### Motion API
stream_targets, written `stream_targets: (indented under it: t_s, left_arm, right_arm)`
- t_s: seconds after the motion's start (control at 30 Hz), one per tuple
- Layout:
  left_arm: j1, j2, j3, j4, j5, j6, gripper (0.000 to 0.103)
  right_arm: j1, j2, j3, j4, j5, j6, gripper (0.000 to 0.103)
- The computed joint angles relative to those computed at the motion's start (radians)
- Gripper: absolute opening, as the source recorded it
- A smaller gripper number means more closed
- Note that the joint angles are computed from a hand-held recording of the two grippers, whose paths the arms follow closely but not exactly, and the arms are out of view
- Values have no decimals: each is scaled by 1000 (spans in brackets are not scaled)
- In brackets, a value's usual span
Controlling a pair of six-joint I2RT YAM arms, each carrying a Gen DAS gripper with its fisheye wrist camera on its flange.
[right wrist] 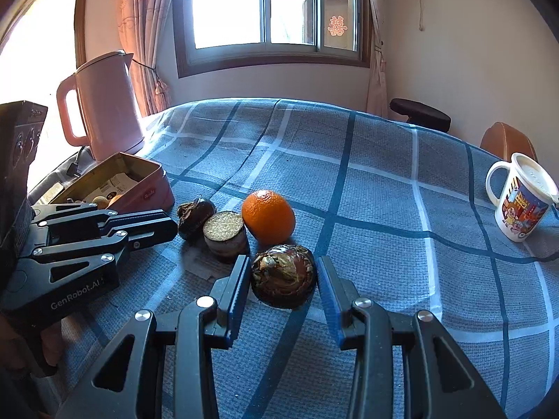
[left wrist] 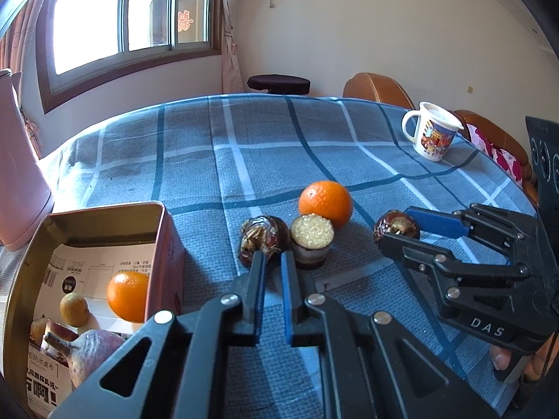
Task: Organize fruits
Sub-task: 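Grasp the brown round fruit with the right gripper while the left gripper reaches the cut fruit piece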
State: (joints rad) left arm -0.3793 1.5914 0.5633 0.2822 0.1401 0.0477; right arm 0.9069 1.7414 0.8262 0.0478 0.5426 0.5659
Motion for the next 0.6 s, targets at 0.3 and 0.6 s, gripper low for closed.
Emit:
stream_targets:
  t_s: [0.3, 0.6]
  left_arm:
    - [-40, 41, 44, 3, -41, -33, 48]
    - [-109, -5, -4, 23, -41, -35, 36]
  right_arm:
    - [1, 6, 11, -23, 17, 19, 41]
    - [-2, 7, 23, -70, 63, 75, 41]
